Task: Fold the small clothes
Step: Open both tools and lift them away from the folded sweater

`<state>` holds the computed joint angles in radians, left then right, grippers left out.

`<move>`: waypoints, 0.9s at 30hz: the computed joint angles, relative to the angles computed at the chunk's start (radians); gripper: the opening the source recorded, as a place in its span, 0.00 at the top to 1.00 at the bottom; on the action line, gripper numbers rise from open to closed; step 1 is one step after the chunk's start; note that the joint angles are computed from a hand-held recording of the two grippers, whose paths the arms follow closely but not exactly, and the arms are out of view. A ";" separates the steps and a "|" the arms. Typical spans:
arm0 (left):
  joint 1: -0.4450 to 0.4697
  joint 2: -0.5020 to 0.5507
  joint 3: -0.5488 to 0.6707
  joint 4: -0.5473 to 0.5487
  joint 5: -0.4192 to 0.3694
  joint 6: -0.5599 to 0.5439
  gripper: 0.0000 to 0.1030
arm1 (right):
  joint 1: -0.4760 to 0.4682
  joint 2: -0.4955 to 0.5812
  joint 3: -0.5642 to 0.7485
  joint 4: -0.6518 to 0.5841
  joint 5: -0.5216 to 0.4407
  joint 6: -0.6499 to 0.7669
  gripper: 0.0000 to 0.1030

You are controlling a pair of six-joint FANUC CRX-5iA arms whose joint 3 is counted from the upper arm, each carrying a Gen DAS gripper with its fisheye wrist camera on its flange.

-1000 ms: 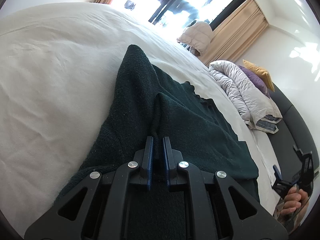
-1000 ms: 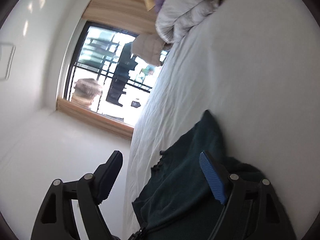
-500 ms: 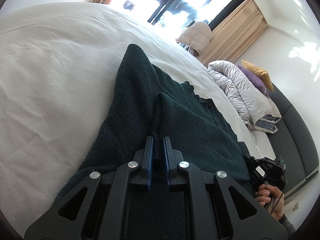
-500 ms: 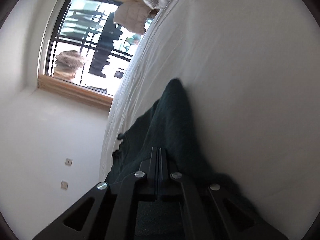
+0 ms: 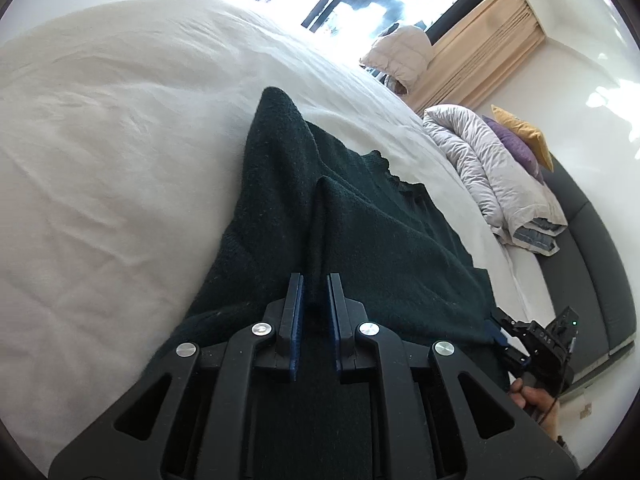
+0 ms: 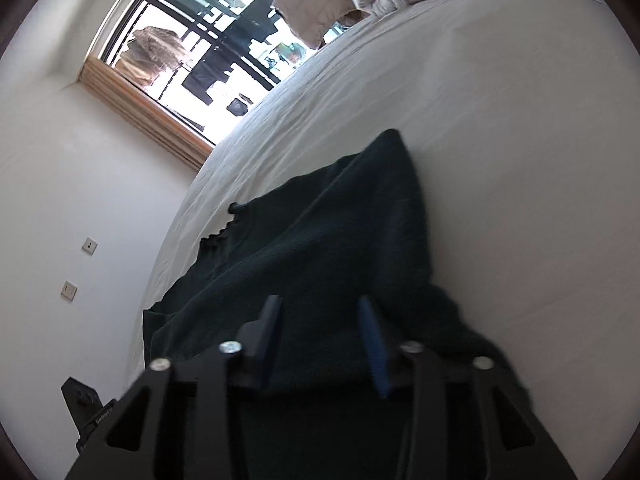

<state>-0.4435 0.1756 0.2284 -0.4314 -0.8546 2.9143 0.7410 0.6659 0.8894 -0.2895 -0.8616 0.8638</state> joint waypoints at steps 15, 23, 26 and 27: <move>-0.536 -0.081 0.138 -0.443 -0.627 -0.152 0.23 | 0.207 -0.714 -0.969 0.733 0.234 -0.279 0.22; -0.778 0.038 0.231 -0.511 -0.827 -0.456 0.10 | 0.346 -0.821 -1.110 0.991 0.191 -0.481 0.15; -0.825 0.090 0.253 -0.529 -0.874 -0.574 0.10 | 0.411 -0.808 -1.115 1.081 0.149 -0.429 0.15; -0.834 0.106 0.258 -0.535 -0.888 -0.603 0.10 | 0.428 -0.801 -1.113 1.101 0.135 -0.408 0.14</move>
<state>-1.2779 0.2813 0.4867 -0.9664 -1.7427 2.3112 1.1689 -0.1352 -0.2239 0.8114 -0.7262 0.4555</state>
